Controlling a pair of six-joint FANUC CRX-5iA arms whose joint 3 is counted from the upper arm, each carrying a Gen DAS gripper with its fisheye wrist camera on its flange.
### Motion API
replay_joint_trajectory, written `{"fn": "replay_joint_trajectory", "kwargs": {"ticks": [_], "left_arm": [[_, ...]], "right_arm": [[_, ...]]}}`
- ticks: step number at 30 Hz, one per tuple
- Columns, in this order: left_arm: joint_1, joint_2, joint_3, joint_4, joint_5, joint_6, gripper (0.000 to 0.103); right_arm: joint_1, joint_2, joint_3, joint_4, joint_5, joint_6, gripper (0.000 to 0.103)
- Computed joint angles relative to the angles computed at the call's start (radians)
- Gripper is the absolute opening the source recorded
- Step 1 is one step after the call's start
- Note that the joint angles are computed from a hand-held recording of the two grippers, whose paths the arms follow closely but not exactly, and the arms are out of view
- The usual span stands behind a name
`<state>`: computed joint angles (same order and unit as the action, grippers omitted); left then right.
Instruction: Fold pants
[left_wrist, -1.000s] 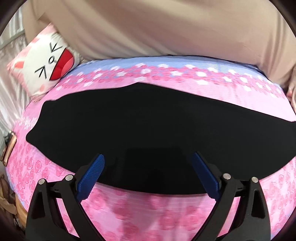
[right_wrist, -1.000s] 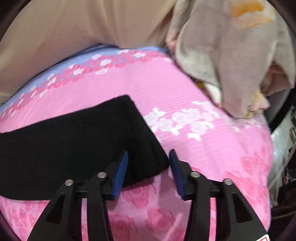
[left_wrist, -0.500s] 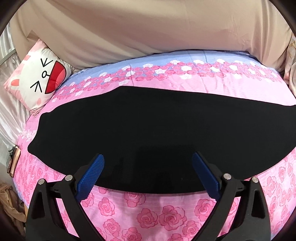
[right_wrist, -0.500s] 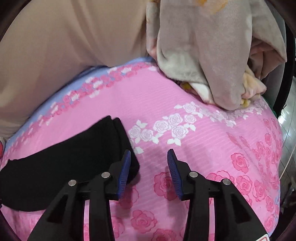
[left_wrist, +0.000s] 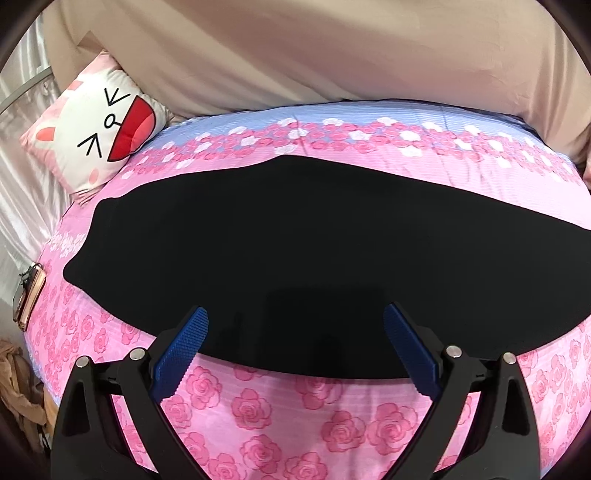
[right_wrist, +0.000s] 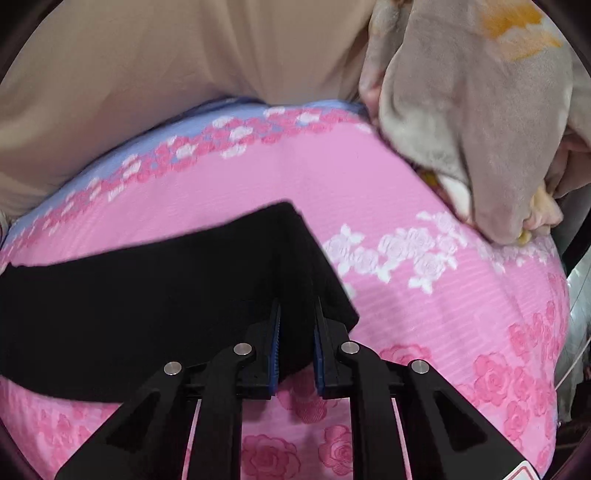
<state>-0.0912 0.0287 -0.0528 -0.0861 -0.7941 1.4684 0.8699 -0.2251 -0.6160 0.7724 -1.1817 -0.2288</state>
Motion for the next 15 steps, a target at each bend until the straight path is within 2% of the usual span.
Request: {"fn": "replay_joint_trajectory", "kwargs": {"ticks": [1,2,4,6,7,10,12,15], "left_arm": [[0.001,-0.002,-0.001,0.001,0.002,0.0,0.094],[0.002,-0.004,-0.002,-0.001,0.005,0.003,0.094],[0.002,-0.003,-0.003,0.002,0.007,0.0,0.094],[0.003,0.003,-0.003,0.011,0.005,-0.006,0.094],[0.001,0.007,-0.002,0.011,0.001,-0.006,0.094],[-0.003,0.013,0.002,0.009,-0.006,-0.012,0.094],[0.003,0.009,-0.006,0.023,0.002,-0.022,0.094],[0.013,0.006,-0.011,0.036,0.006,-0.026,0.094]], "right_arm": [[0.016,0.012,0.014,0.036,-0.052,0.006,0.012],[0.024,0.003,0.009,0.058,-0.063,0.005,0.012],[-0.002,-0.008,-0.005,0.037,-0.025,0.011,0.013],[-0.046,0.017,-0.014,-0.032,0.037,0.049,0.018],[-0.04,0.008,-0.024,-0.013,0.035,0.026,0.019],[-0.004,-0.023,-0.021,0.026,-0.049,-0.055,0.043],[-0.007,-0.061,-0.041,0.03,-0.023,-0.066,0.074],[-0.059,-0.079,-0.059,-0.035,0.083,-0.022,0.075]]}}
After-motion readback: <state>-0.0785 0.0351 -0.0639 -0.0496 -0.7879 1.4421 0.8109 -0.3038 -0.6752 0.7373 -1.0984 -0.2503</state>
